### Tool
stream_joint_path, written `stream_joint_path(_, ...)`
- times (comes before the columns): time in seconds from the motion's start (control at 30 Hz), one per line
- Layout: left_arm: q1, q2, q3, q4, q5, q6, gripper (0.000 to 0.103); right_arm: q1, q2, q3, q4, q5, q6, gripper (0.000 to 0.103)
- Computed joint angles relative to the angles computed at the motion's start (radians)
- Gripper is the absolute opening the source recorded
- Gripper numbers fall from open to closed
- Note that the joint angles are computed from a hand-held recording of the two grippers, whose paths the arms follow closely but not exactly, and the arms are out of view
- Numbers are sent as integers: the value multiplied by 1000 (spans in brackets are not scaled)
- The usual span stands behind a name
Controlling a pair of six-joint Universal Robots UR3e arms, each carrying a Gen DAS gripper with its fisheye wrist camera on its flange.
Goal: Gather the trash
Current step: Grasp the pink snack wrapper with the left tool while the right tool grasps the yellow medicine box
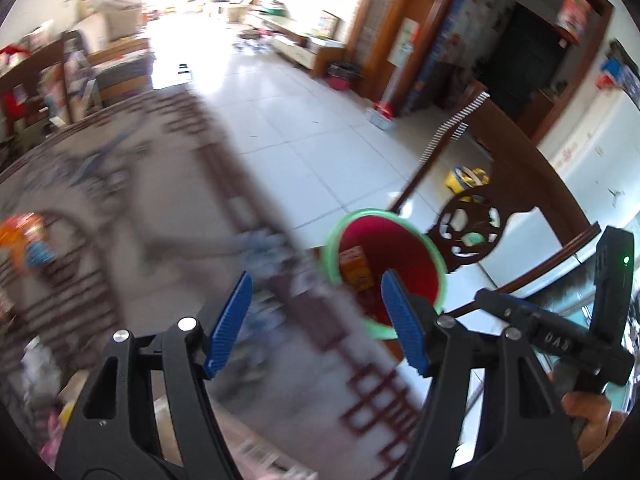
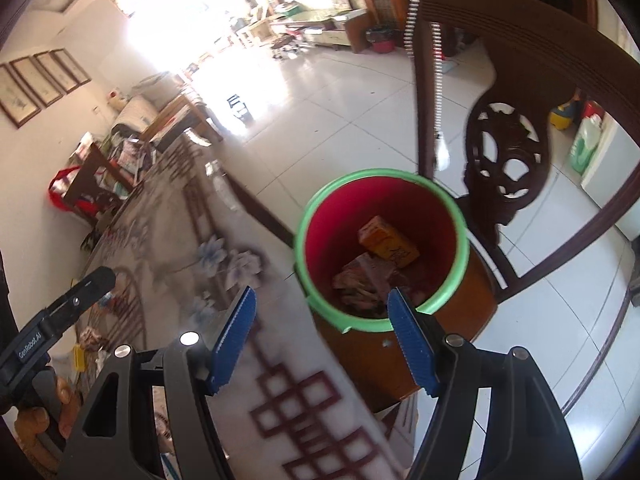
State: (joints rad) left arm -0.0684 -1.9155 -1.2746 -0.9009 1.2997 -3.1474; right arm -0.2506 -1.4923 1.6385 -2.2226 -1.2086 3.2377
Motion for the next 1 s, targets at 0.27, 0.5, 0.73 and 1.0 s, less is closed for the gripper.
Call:
stream_joint_path(0.27, 329, 391, -467, -6, -6, 119, 65, 255, 46, -60, 3, -55, 56, 67)
stream_joint_path(0.5, 671, 617, -656, -128, -50, 330, 65, 489, 165, -179, 11, -94, 118, 67)
stream_joint_path(0.73, 953, 711, -732, -250, -81, 617, 65, 737, 468, -564, 154, -105, 88, 67)
stream_joint_path(1.0, 1158, 730, -791, -332, -93, 864, 70, 864, 913, -1210, 483, -116, 70, 67)
